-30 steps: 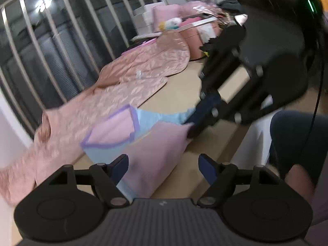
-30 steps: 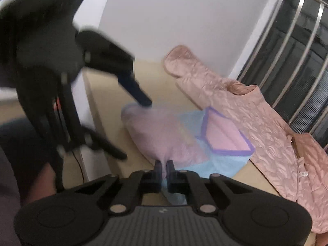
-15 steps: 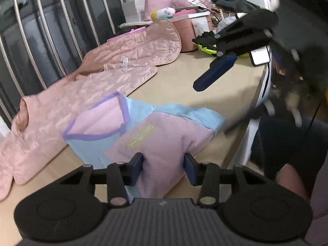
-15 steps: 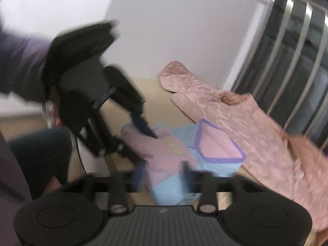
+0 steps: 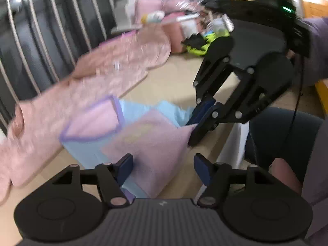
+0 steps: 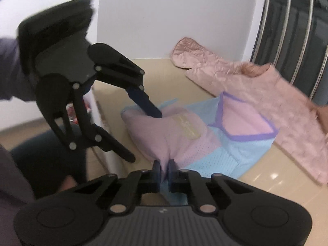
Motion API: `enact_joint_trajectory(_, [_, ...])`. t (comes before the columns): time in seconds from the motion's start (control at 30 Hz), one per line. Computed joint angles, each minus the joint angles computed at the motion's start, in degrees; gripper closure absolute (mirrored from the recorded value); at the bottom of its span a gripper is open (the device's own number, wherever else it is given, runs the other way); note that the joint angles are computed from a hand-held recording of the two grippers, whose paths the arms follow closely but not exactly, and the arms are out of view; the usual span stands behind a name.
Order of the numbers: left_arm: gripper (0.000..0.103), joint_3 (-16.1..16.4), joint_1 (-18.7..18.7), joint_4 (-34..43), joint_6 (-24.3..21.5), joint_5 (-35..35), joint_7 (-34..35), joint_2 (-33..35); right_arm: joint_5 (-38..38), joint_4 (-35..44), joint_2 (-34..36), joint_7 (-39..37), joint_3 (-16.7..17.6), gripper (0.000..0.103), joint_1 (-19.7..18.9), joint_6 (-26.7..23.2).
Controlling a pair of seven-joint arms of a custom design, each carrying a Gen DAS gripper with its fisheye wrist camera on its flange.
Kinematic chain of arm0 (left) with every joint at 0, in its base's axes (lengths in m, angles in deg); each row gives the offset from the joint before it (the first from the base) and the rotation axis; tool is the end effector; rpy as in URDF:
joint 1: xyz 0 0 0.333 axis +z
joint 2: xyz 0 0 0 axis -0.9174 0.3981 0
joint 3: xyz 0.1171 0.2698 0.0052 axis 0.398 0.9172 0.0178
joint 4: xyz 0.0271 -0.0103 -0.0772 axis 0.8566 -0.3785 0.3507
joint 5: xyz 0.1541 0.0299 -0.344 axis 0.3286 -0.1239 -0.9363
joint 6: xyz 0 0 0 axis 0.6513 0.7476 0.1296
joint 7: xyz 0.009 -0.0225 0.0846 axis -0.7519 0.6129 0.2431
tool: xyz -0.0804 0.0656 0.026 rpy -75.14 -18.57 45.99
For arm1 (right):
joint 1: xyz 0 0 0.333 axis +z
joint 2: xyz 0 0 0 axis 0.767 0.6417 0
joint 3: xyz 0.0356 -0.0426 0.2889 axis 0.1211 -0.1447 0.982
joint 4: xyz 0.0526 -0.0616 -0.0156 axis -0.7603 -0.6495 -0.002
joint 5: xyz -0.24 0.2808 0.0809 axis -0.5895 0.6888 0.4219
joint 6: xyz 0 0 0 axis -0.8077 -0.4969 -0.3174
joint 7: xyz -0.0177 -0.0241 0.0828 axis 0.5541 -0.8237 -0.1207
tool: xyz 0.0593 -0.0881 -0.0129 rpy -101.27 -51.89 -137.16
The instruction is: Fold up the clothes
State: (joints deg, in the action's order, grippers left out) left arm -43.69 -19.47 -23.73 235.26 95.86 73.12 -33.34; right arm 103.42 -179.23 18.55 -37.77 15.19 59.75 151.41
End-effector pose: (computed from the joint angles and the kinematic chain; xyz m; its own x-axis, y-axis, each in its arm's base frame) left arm 0.6220 -0.1270 0.2899 -0.8576 -0.4098 -0.3107 -0.0345 0.6486 -0.7603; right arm 0.6101 0.1968 0.2851 0.7341 -0.6719 0.0986 -0.3818 -0.5284 -0.7583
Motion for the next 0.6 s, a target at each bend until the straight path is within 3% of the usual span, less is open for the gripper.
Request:
enact_joint_trajectory(0.13, [0.026, 1.73, 1.19, -5.66, 7.86, 5.43, 1.05, -1.81, -1.12, -3.74, -3.8, 4.51, -1.02, 0.098, -2.38, -8.49])
enact_joint_trajectory(0.37, [0.027, 5.4, -0.62, -7.04, 14.12, 14.03, 0.75, -1.77, -4.08, -7.36, -8.7, 11.43, -5.25, 0.098, -3.77, -22.28])
enact_joint_trajectory(0.43, [0.038, 5.7, -1.29, -5.7, 13.36, 16.59, 0.87, -0.69, -6.71, -7.33, -8.9, 13.24, -6.16, 0.098, -3.24, -23.82])
enact_joint_trajectory(0.5, [0.074, 4.18, -0.58, -3.97, 8.88, 18.33, 0.13, 1.0, -6.9, -7.09, -8.67, 13.11, -6.32, 0.097, -2.6, -22.43])
enact_joint_trajectory(0.57, [0.075, 0.84, 1.04, -1.97, 1.65, 15.75, -0.28, 3.01, -2.72, -7.34, -8.65, 9.25, -5.49, 0.089, -2.02, -17.71])
enact_joint_trajectory(0.6, [0.076, -0.19, 1.35, -1.1, -0.68, 13.77, -0.52, 3.38, -0.1, -7.8, -8.95, 6.75, -5.15, 0.072, -1.77, -15.38])
